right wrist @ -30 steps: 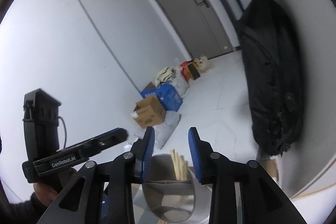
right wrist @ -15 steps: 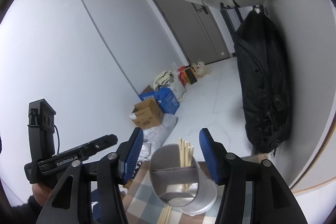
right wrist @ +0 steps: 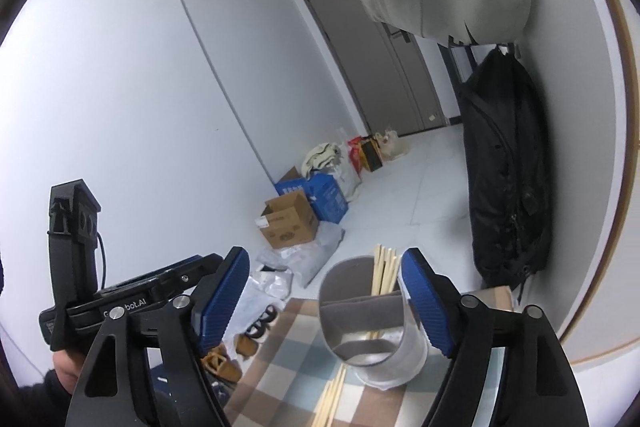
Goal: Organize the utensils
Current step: 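Move both open grippers back down to the chopstick pile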
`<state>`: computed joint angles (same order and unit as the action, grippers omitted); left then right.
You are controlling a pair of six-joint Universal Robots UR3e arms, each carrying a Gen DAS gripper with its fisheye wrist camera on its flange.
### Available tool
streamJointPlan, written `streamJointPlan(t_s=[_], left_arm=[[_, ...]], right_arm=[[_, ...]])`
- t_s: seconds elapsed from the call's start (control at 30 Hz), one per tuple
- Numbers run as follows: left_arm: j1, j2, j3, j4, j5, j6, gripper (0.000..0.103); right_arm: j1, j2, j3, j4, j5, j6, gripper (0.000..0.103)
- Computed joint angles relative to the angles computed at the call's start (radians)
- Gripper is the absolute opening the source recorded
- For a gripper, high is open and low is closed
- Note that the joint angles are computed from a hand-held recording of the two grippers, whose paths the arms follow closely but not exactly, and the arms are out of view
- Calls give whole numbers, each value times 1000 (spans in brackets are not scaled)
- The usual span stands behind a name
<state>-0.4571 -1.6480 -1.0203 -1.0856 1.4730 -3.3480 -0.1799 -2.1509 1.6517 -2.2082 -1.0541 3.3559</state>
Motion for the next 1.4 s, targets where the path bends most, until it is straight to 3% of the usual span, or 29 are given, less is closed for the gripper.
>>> streamJointPlan(t_s=[0.07, 0.23, 0.3, 0.4, 0.53, 0.73, 1.1, 1.4], left_arm=[[-11, 21, -28, 12, 25, -2, 67], [-38, 85, -136, 80, 64, -18, 70], [-48, 101, -162, 89, 79, -16, 70], [-81, 109, -179, 94, 129, -21, 78], [-104, 159, -266, 148, 162, -36, 84], [-110, 223, -426, 221, 187, -67, 88], [-56, 299, -634, 258, 142, -82, 88], [-3, 291, -694, 208, 103, -51, 88]], right_arm=[[27, -15, 11, -9, -25, 6, 84], [117, -41, 46, -38, -102, 12, 89], [147, -52, 62, -47, -124, 9, 95], [203, -75, 108, -94, -175, 7, 102], [263, -100, 165, -145, -238, 17, 103], [437, -58, 234, -241, -448, -2, 103], [537, -25, 367, -345, -568, 28, 103], [491, -15, 432, -357, -514, 23, 103]])
